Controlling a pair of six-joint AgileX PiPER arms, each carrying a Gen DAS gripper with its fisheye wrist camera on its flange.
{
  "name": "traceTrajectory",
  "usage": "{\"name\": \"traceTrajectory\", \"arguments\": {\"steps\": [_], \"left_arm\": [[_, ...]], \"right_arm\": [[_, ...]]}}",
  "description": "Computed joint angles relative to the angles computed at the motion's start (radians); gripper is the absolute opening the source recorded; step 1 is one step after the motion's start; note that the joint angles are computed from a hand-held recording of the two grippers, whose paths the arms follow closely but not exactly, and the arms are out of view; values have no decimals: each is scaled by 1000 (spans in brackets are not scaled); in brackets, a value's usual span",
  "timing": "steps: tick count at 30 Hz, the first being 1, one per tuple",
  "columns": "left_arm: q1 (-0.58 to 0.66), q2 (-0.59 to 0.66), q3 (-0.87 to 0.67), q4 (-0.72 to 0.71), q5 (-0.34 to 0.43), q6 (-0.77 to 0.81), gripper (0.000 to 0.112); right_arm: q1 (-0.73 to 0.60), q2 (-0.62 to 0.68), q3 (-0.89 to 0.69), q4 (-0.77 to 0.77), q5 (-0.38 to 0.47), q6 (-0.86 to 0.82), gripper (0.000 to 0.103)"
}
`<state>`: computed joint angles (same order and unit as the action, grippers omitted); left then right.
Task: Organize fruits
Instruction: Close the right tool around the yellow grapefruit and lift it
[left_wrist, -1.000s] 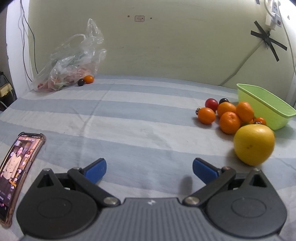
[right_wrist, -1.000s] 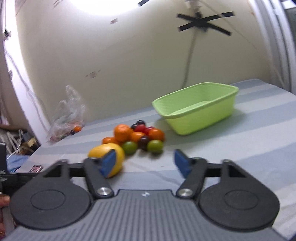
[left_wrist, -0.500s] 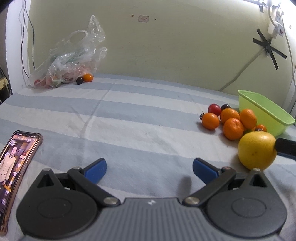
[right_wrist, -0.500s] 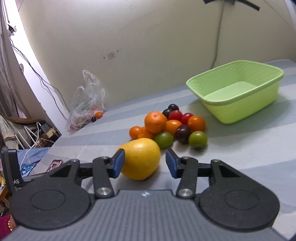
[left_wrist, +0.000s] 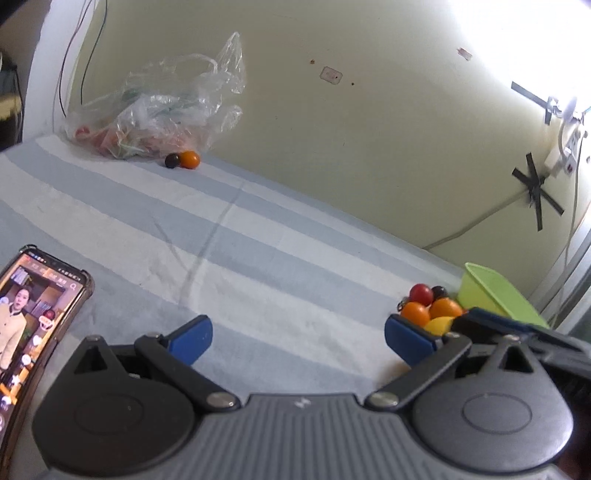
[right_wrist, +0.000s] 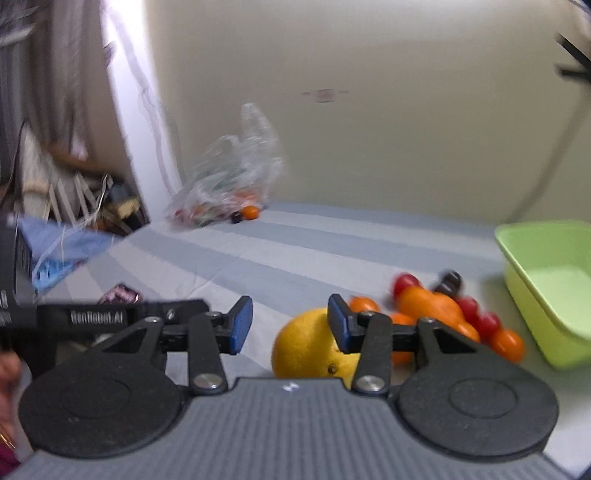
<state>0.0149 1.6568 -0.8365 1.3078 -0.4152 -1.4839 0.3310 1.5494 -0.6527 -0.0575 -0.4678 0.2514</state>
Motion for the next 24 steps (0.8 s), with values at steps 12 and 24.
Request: {"name": "traceTrajectory", "arguments": {"steps": [12, 24], "left_arm": [[-39, 34, -90, 105, -22, -74, 103], [-160, 117, -193, 374, -2, -221, 95]], "right_arm": [[150, 170, -81, 456, -145, -746, 81], [43, 150, -94, 385, -10, -598, 81]]}}
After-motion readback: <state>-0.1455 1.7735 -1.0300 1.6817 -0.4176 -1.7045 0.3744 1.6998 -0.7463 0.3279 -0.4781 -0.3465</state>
